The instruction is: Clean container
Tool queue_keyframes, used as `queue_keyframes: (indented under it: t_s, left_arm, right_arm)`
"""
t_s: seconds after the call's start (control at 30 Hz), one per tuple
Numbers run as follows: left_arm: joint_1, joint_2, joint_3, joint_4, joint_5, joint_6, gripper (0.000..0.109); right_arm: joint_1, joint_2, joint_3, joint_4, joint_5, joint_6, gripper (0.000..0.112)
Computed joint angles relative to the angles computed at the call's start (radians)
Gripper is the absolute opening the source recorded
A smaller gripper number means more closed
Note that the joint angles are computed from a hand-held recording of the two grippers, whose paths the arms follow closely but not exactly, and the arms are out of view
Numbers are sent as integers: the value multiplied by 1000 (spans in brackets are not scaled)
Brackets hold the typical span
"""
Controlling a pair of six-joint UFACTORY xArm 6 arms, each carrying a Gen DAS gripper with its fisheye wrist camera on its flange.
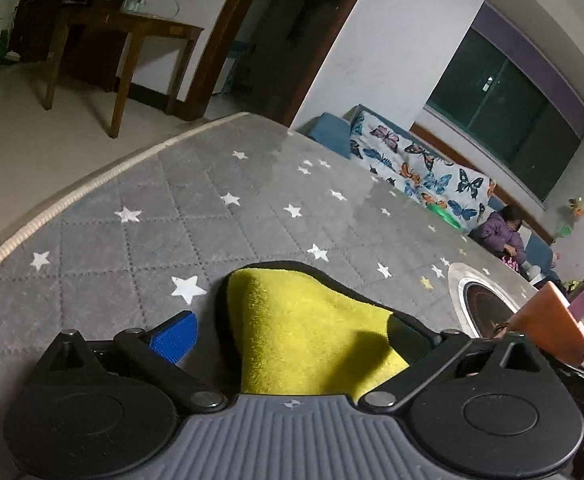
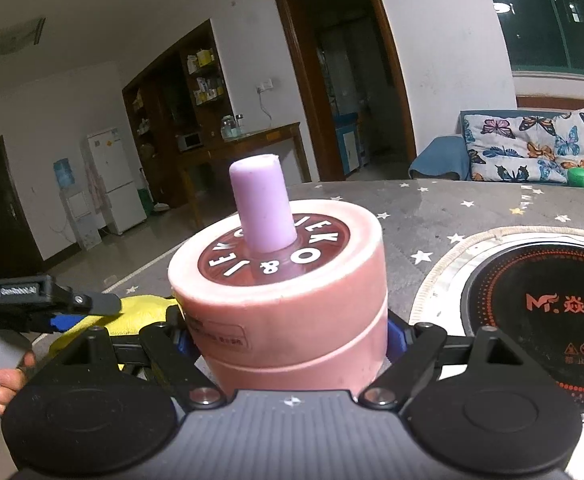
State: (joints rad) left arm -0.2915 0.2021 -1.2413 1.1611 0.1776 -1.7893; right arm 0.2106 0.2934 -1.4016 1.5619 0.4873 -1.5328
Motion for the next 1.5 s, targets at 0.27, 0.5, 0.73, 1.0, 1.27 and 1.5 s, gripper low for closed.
queue_keyframes:
  t_s: [0.27,0.5,0.73,1.0,1.27,1.5]
  left_arm:
    - [6,15,-3,38,-105,28,25]
    - [-35,28,-87,334,-154,-46,23]
    - [-76,87,-140,185,-204,177,23]
    - [-126,168,-219,22,-254,446,23]
    - [-209,238,-321,-152,-151,817,18]
    - [-231,249,-346,-210,-132,900,16]
  right_arm:
    - [-25,3,-6,15,27,103,84]
    - [-75,11,-24,64,112,212,84]
    - [-97,-6,-25,186,145,144,84]
    - [-99,0,-74,311,199,56,84]
    - [-85,32,-126,347,219,15,84]
    - [-70,49,-134,386,164,-77,84]
